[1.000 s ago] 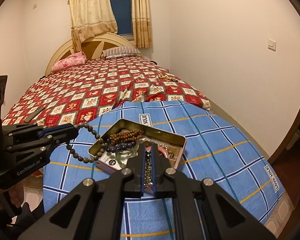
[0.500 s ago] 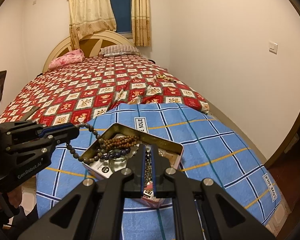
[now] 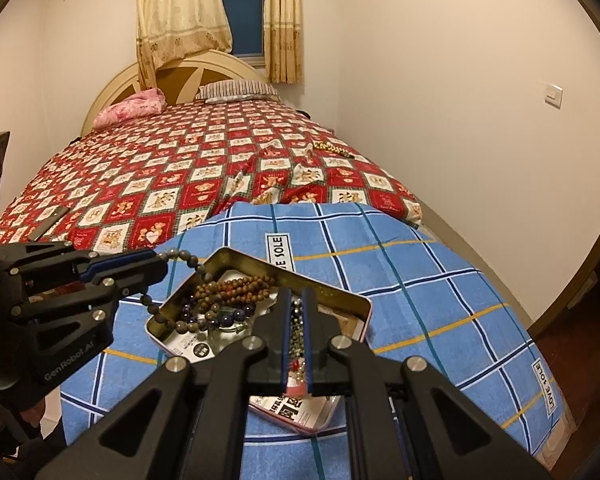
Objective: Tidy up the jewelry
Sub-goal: 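Carry the gold chain and grey bracelet over the tin with both tools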
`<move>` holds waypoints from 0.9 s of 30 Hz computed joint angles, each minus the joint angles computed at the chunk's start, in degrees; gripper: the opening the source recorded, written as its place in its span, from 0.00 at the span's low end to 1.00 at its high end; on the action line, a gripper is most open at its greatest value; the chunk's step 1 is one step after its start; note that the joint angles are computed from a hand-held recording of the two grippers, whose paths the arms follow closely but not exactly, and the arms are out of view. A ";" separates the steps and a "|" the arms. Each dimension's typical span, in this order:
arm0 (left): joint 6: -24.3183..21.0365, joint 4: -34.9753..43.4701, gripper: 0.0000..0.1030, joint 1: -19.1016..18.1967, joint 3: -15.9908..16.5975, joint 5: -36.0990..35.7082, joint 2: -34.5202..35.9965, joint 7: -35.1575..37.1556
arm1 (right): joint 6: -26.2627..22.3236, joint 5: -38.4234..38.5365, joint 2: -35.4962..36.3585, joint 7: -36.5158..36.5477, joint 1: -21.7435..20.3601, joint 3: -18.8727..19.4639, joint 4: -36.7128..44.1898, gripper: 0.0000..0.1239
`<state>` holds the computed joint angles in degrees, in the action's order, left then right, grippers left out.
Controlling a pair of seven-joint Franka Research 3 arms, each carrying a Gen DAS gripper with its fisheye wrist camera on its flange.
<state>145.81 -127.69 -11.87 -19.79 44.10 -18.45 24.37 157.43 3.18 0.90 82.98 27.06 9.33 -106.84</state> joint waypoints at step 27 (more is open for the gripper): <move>-0.69 1.78 0.07 0.01 1.92 -0.32 4.83 0.97 | -3.96 -4.90 6.36 4.49 1.62 -1.45 6.34 0.06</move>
